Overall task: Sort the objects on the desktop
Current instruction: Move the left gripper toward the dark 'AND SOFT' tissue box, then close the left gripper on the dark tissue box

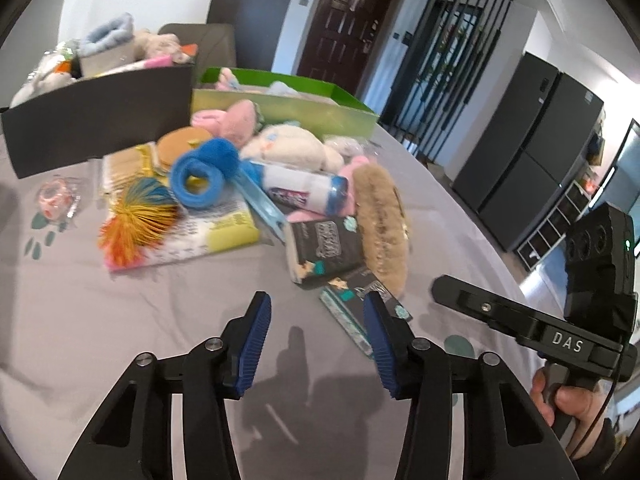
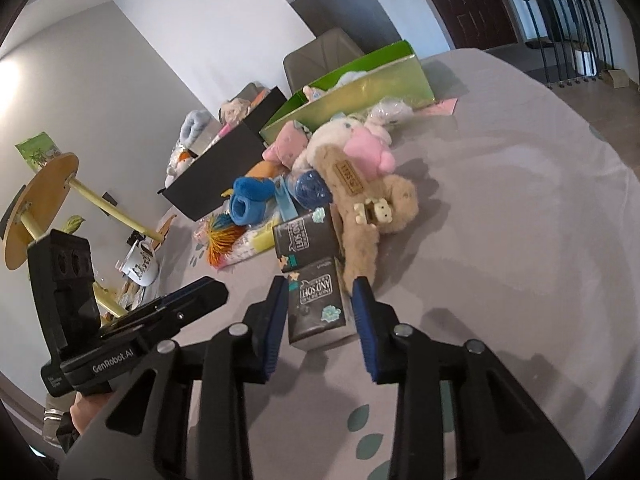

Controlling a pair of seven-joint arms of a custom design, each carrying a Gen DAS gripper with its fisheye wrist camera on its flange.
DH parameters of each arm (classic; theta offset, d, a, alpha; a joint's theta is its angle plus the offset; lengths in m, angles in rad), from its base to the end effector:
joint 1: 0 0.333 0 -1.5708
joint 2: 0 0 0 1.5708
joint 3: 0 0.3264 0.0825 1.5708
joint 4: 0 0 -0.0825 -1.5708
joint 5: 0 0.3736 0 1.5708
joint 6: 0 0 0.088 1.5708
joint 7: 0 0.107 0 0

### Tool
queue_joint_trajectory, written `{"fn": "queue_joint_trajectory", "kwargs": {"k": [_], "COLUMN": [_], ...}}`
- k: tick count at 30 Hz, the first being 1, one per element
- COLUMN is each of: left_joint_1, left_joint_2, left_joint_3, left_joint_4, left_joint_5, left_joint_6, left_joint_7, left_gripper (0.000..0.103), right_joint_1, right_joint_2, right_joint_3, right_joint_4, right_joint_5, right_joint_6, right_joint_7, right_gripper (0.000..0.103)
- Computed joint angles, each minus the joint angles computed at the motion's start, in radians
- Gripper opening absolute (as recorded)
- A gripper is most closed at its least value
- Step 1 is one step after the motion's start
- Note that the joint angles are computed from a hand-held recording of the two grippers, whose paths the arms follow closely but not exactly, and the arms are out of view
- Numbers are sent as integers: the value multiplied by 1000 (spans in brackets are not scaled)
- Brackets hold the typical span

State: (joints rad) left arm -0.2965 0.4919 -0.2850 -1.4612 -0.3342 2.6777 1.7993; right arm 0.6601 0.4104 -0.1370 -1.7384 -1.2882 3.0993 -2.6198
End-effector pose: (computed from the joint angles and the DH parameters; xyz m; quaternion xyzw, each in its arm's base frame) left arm 0.6465 -0.3567 0.5052 -0.4757 0.7861 -0.3908 0.0549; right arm 0.5324 0.4138 0.4212 -0.5355 0.6987 -0.0963 0.4645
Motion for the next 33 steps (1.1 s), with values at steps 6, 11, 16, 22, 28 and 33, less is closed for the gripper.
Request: {"fn": "queue_joint_trajectory", "kwargs": {"k": [6, 11, 16, 22, 28, 33], "left_joint_1": [-4, -8, -14, -13, -16, -19], "left_joint_2": [30, 40, 54, 63, 71, 73], "left_joint_3": [-9, -13, -12, -21, -23, -21], "left_joint_4": [32, 43, 63, 73, 81, 87], "left_joint_5": [-10, -14, -13, -28, -37, -39], "left_joint_6": [-62, -85, -110, -126, -120, -123], "left_joint_7": [3, 13, 14, 31, 41, 38], "left_gripper": [40, 37, 31, 23, 22, 22], "right_joint_1": [-63, -125, -137, -145, -138, -110], "right_joint_2": [44, 65, 75, 85, 94, 92], "right_joint_3": [64, 142, 159, 177, 175, 148], "right_joint_4": [8, 3, -6, -9, -13, -20], "right_joint_5": [184, 339, 435, 525, 610, 668], "right_joint_6": [52, 56, 64, 63, 65, 67], "right_joint_7": [-193, -365, -449, -549, -628, -677], "right_gripper": [31, 31, 31, 26, 25, 24]}}
